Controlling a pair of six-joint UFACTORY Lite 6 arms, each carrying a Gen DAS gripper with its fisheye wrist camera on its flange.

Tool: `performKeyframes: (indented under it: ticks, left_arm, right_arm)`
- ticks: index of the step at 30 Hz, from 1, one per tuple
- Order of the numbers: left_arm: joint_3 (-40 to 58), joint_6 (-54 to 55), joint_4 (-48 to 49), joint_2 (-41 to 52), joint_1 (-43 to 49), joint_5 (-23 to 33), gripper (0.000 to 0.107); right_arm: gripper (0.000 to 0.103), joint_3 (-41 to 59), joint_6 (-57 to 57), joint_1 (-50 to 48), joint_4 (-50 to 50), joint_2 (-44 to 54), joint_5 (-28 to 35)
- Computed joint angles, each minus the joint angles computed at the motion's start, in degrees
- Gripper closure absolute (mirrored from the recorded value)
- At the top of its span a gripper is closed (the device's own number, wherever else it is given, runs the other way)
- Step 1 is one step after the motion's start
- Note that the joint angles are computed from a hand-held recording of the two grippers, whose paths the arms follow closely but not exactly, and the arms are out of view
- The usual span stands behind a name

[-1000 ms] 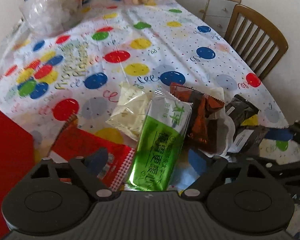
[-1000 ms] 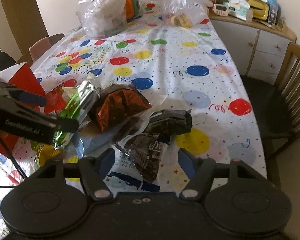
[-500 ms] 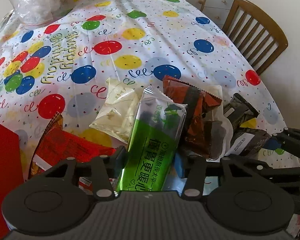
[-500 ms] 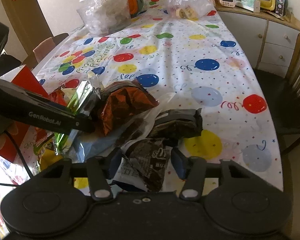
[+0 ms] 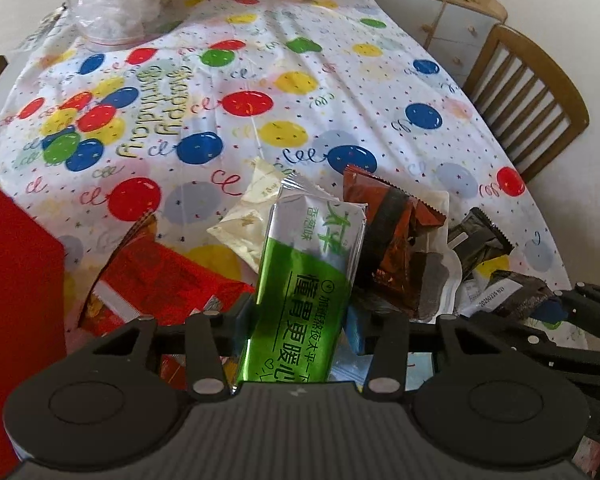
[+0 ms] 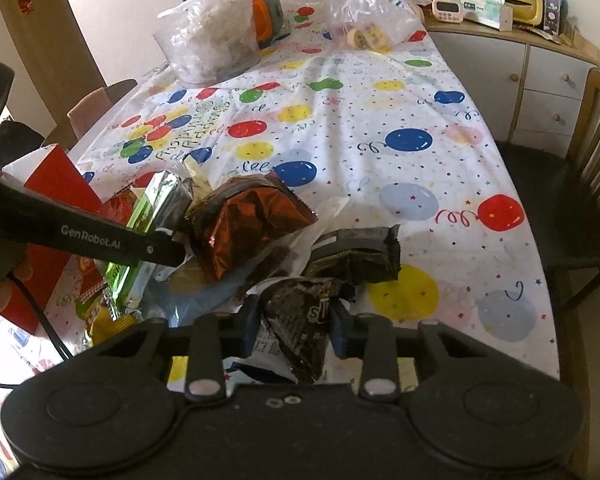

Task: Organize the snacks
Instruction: 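Carry both held snacks over the white red-edged box with both tools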

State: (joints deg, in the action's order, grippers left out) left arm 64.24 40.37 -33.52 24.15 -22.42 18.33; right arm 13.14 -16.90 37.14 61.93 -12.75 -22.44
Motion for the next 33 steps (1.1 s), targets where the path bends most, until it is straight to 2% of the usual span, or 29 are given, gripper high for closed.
performKeyframes:
  ticks: [9,17,26,33]
  left_arm:
    - [-10.00,-7.99,5.68,-13.80,2.08,1.02,0.061]
    - [-15.97,-9.83,9.51,-25.88,8.65,5.92,0.061]
    - [-15.47,4.94,3.88,-33.04,23.33,16.68,0.061]
    - [-9.58,18.41,-0.03,-30.15,36.66,24.84,0.061]
  right_arm:
    - [0.069,-0.67,-23.02,8.13,26.64,-9.83,-3.13]
    - [0.069,5.14,-39.53,16.84,44.30,-12.49,-8.77]
    - [0.069,18.56,-45.49,25.15,49.42,-4.89,-15.29]
    - [0.069,33.61,-48.23,28.18,50.53,7.50,-17.12]
